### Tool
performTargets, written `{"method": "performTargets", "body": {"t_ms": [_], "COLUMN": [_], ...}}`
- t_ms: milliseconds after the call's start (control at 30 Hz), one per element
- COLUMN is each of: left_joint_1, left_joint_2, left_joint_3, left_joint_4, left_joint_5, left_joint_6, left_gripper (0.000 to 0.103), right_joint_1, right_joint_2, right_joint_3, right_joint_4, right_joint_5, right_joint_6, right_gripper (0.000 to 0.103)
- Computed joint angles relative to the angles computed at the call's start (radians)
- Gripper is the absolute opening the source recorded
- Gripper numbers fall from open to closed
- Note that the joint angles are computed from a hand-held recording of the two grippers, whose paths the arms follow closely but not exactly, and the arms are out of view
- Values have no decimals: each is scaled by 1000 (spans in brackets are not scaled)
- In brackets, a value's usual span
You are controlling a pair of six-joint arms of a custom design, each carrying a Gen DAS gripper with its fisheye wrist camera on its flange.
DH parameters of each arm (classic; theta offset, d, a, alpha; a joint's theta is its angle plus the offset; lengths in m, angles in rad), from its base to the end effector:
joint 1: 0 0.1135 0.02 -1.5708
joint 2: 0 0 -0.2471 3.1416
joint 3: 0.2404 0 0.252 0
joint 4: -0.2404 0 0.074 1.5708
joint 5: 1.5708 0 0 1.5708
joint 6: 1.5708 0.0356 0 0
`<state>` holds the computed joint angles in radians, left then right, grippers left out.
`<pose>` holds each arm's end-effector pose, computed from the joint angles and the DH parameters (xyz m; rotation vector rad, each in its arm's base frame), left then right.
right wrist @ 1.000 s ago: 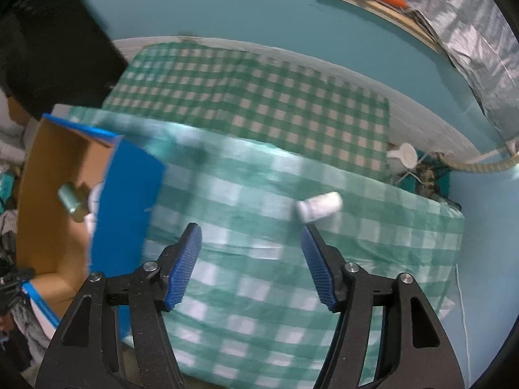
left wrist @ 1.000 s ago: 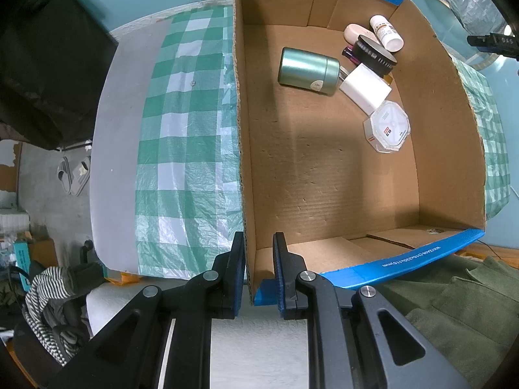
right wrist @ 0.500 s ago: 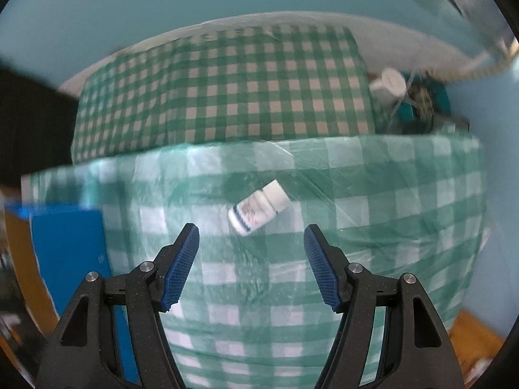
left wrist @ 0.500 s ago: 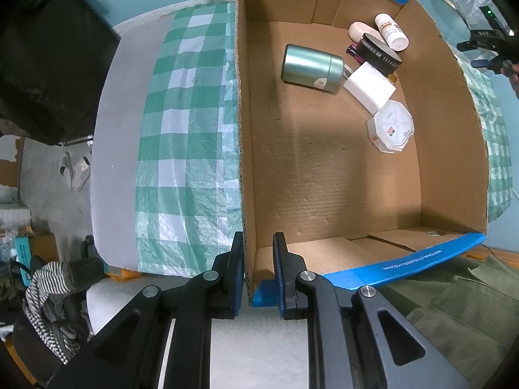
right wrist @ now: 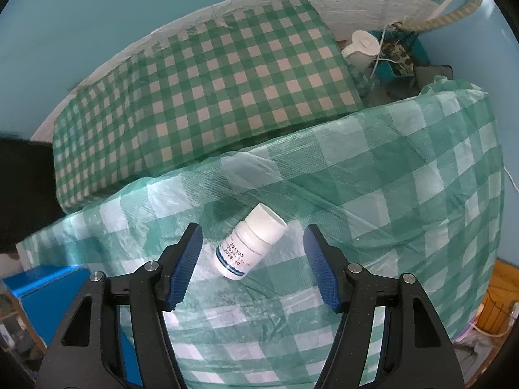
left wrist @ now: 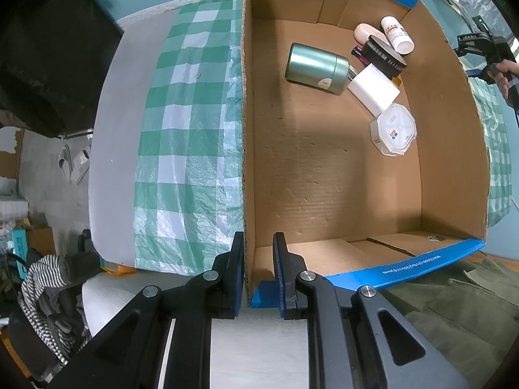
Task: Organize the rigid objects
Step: 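Move the right tool to the blue-labelled pill bottle and grasp it, then carry the blue-labelled bottle into the box and open the right gripper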
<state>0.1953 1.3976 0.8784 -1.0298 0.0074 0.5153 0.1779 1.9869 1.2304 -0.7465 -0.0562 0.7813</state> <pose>0.2179 0.0428 0.1780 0.4970 3.0787 0.0010 0.3407 0.0633 0.1059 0.9198 2.9655 0.1260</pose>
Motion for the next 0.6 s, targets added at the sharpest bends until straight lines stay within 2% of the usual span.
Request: {"method": "performTargets", "body": {"t_ms": [67, 233, 367, 467, 600], "left_joint_1": [0, 1, 2, 2, 1], "left_joint_2": [-1, 3, 0, -2, -3], "left_joint_3": [-1, 0, -2, -3, -2], "left_joint_4": [2, 3, 1, 1, 0], "left_joint_5": [0, -3, -4, -4, -5], "left_joint_6": [-1, 0, 3, 2, 9], "left_gripper": [15, 15, 15, 15, 15], "right_joint_1": [3, 11, 32, 46, 64], "right_joint_2": [5, 12, 9, 7, -1], "right_joint_3": [-4, -19, -29, -32, -47], "right_joint_4": [8, 30, 41, 37, 43], "right_joint_5": [-1, -2, 24, 38, 53], "right_joint_6": [13, 8, -26, -54, -103], "right_gripper": [53, 38, 35, 27, 27]}}
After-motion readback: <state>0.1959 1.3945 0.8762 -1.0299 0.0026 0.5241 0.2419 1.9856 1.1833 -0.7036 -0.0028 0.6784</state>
